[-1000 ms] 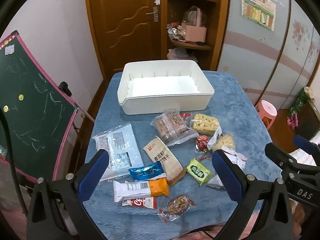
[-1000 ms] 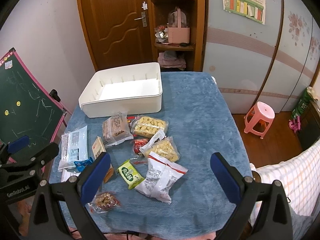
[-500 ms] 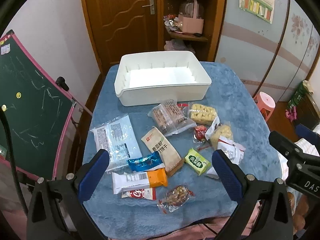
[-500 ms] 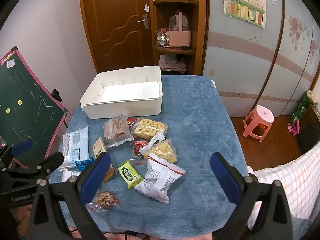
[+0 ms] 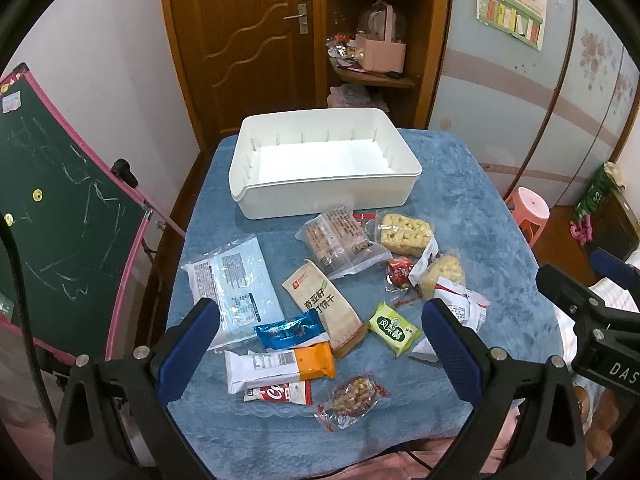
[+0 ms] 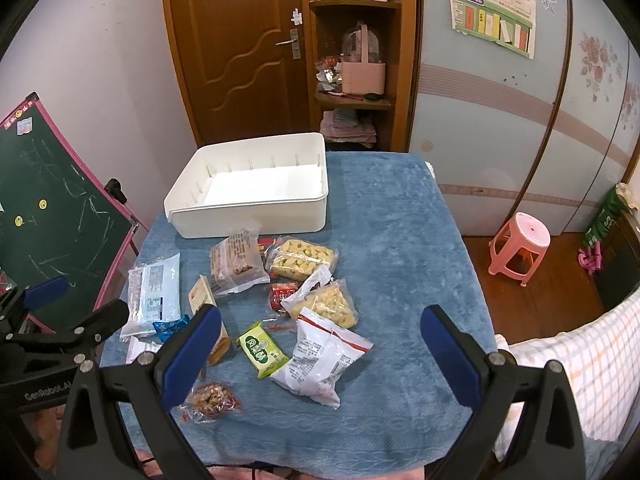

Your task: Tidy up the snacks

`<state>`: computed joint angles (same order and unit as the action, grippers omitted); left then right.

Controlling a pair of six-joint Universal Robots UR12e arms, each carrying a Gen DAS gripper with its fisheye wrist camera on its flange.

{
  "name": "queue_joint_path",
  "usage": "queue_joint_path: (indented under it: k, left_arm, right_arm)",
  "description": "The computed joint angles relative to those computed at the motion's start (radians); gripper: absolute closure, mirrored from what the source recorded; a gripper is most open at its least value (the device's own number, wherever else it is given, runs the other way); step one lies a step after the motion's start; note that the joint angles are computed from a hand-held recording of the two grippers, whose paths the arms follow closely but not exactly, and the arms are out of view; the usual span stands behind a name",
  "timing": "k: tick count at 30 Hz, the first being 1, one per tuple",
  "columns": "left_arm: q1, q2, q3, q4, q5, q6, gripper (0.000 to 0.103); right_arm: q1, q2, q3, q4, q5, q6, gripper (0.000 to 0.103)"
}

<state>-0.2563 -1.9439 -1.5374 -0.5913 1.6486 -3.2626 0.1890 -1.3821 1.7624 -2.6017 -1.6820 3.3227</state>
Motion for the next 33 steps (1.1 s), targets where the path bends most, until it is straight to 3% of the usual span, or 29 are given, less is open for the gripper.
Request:
queue_joint_path:
  k: [11, 18, 25, 33]
  left_arm:
    - [0.010, -0.020, 0.033, 0.003, 0.033, -0.023, 0.002]
    - [0.020, -0.028, 0.036, 0.029, 0.058, 0.011, 0.002]
    - [0.035, -0.046, 0.068, -0.072, 0.019, 0.027, 0.002]
    - [0.034, -0.072, 0.062, -0.052, 0.068, 0.057, 0.002]
  right_arm:
    - [-0.014, 0.005, -0.023, 0.022, 0.017, -0.020, 0.002]
    - [-0.027, 0.012, -0.035, 0.032, 0.023, -0.029, 0.002]
    - [-0.039, 0.028, -0.042, 0.069, 0.047, -0.024, 0.002]
    - [-0.045, 0.054, -0.050, 0.127, 0.068, 0.000, 0.002]
